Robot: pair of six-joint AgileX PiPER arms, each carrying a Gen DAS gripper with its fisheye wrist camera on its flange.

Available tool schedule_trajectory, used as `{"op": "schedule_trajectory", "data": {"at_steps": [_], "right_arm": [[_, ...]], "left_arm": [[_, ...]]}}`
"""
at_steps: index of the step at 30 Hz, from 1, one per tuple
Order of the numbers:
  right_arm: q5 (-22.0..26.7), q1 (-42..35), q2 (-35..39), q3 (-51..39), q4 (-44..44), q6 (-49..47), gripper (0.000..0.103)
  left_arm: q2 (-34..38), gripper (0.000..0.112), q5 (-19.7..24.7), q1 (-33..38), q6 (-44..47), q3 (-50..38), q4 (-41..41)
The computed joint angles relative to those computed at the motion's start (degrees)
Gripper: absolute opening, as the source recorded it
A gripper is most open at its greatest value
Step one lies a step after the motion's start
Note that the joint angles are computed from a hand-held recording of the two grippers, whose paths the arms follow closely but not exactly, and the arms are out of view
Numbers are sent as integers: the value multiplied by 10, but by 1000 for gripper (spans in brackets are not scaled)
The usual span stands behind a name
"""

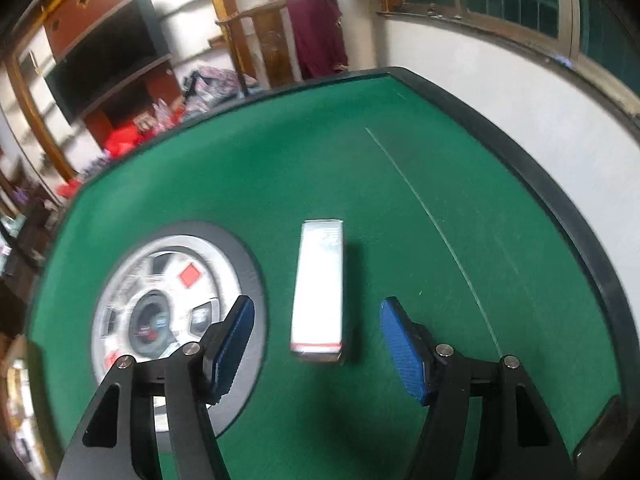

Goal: Organize objects
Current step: 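Grasp the black tube with the left gripper while the right grasps the white box, then carry the black tube and white box over the cardboard tray with both grippers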

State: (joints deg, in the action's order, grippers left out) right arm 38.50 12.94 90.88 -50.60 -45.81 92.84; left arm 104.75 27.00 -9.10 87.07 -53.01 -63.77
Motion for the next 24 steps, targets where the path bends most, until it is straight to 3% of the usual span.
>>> {"op": "schedule_trajectory", "data": {"at_steps": [2,5,7,13,20,24], "right_arm": [[-46,-28,17,9,39,-41,29],[-43,-24,4,22,30,-37,29],[-70,-25,-22,45,33,-25,29],[-67,77,-67,66,-28,39,29],[-57,151,-44,30,-49,49,29],[-49,169,-47,25,-59,59,29]], "left_arm": [[8,17,0,-2,-10,-12,7],[19,17,4,-4,-22,-26,12],[16,17,-1,-4,-14,-22,7],[13,17,3,3,2,-18,-15],[-5,17,-48,-7,102,15,-121],[-23,17,-71,-10,208,40,-231]]}}
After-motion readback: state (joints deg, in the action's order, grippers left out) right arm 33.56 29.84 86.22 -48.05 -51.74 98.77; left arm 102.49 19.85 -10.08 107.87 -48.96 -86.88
